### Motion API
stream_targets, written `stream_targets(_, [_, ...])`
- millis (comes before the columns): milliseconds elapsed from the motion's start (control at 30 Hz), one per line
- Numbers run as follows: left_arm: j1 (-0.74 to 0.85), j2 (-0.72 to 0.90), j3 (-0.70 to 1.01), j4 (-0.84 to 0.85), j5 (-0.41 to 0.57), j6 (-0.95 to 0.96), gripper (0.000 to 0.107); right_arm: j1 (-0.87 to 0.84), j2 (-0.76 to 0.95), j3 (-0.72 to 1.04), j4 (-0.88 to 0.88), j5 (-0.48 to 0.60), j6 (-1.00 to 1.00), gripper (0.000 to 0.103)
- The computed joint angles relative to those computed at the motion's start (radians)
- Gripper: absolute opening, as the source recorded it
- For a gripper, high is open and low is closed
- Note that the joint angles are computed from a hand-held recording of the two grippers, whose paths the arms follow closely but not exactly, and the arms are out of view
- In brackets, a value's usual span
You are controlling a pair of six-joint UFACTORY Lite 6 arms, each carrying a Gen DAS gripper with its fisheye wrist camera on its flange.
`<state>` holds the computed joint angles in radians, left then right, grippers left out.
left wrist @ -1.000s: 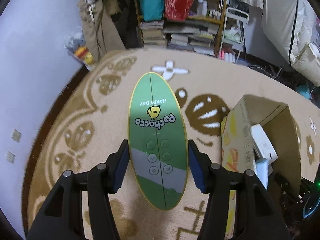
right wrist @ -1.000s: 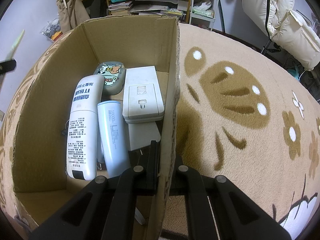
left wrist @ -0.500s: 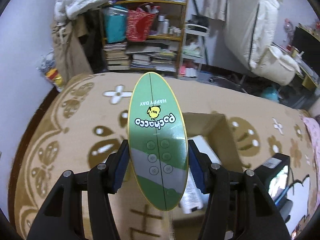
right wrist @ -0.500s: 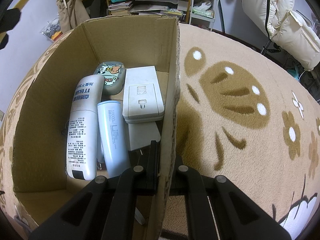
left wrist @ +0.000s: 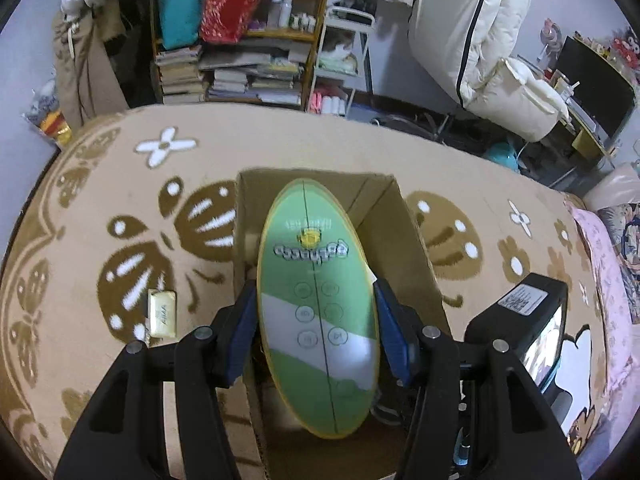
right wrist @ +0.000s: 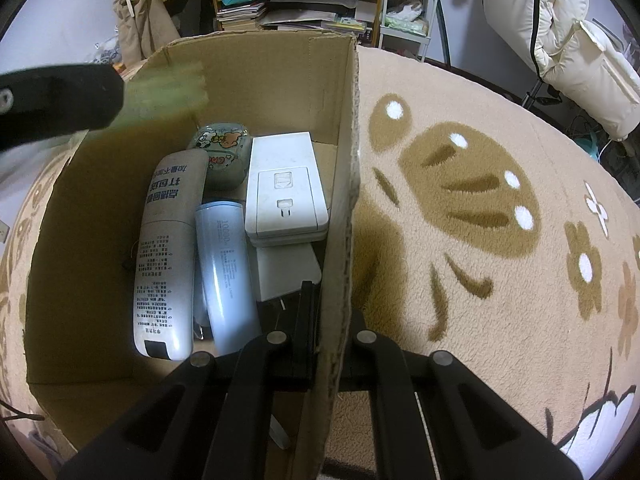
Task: Organize rigid objects
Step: 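Lift the green card, carry it over the box and release it, then move the left gripper to the gold AIMA tag and grasp it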
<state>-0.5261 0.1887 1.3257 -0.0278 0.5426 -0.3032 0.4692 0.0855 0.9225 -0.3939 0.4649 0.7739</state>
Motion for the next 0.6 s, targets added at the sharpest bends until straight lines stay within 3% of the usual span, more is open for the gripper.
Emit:
stream_targets(100, [-0.003,0.004,-0.002,0.026,-0.006,-0.016,0.057,0.003,-0.003,-0.002,-0.004,0.000,0.006,0.007])
stream_targets(167, [0.001,0.001,0.000,0.039,-0.001,-0.016,0.066,0.004,-0.003,-0.002,-0.001,-0.001,0.004,0.007])
stream_targets(233, [0.007,-0.012,-0.002,0.095,0.004,-0.058,0.086,0.004,-0.002,-0.002,-0.001,-0.001,0.003,0.007])
stream_targets(333, [0.020,-0.037,-0.018,0.233,0.003,-0.171,0.098,0.003,-0.003,-0.005,0.001,-0.005,0.002,0.007])
stream_targets(600, [0.133,-0.032,-0.045,0.409,0.003,-0.265,0.103,0.000,-0.002,-0.006,0.005,-0.010,-0.002,0.007])
